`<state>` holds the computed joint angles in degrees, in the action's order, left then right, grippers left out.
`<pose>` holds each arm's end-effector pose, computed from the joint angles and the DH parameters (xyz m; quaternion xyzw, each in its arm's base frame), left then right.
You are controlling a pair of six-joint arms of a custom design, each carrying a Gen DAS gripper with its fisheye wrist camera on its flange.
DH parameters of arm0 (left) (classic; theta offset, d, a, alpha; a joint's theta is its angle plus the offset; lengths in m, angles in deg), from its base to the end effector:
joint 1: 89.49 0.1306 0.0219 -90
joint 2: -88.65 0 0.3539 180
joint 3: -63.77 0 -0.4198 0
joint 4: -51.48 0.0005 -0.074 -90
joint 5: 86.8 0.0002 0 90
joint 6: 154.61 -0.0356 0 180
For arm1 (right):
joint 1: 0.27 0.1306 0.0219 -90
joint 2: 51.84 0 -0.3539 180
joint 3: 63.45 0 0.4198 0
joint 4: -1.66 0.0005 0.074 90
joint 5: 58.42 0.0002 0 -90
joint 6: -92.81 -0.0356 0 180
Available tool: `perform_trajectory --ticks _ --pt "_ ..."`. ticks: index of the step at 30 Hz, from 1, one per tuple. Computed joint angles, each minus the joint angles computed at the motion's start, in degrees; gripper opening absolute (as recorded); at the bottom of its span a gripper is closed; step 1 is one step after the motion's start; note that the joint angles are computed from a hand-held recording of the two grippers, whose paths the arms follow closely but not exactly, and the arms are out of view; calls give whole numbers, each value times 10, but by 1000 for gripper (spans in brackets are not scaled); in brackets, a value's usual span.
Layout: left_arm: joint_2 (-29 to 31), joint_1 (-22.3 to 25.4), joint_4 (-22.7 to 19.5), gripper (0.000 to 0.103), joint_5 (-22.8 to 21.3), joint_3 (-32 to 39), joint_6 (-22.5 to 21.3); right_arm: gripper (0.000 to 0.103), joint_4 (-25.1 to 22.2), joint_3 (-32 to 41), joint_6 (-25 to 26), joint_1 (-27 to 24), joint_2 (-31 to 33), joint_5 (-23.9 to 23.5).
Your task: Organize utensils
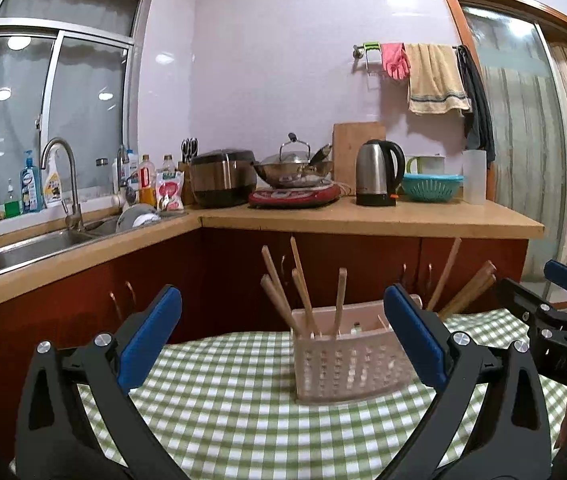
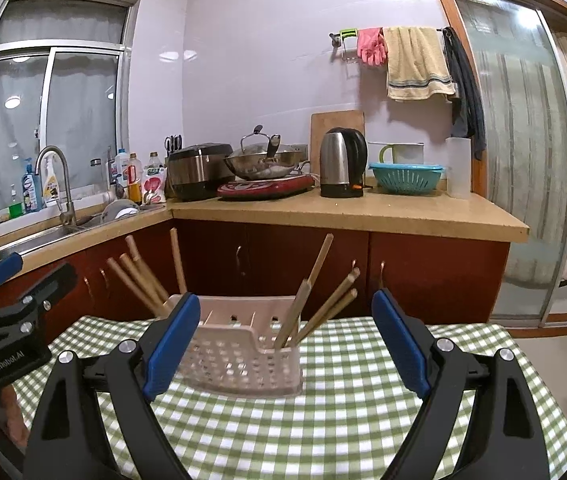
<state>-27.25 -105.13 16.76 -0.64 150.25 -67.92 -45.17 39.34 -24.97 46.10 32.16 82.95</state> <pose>0.3495 -0.0959 0.5852 0.1074 0.7714 -0.0413 0.6258 0.3428 0.3186 0.5724 0.0954 0.7985 -0.0168 0.5941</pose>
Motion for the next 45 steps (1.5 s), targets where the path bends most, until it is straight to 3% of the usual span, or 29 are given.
perform_trajectory --ticks 12,24,36,45 --pt "-91 7 -62 99 23 -42 8 85 -91 10 -61 76 -14 72" --pt "-139 26 -129 99 58 -48 12 86 -157 17 -119 123 -24 121" --pt "-173 21 -124 99 49 -57 6 86 -187 28 -138 150 -23 156" --pt "-171 30 -143 99 72 -50 14 86 -196 34 -145 158 -20 166"
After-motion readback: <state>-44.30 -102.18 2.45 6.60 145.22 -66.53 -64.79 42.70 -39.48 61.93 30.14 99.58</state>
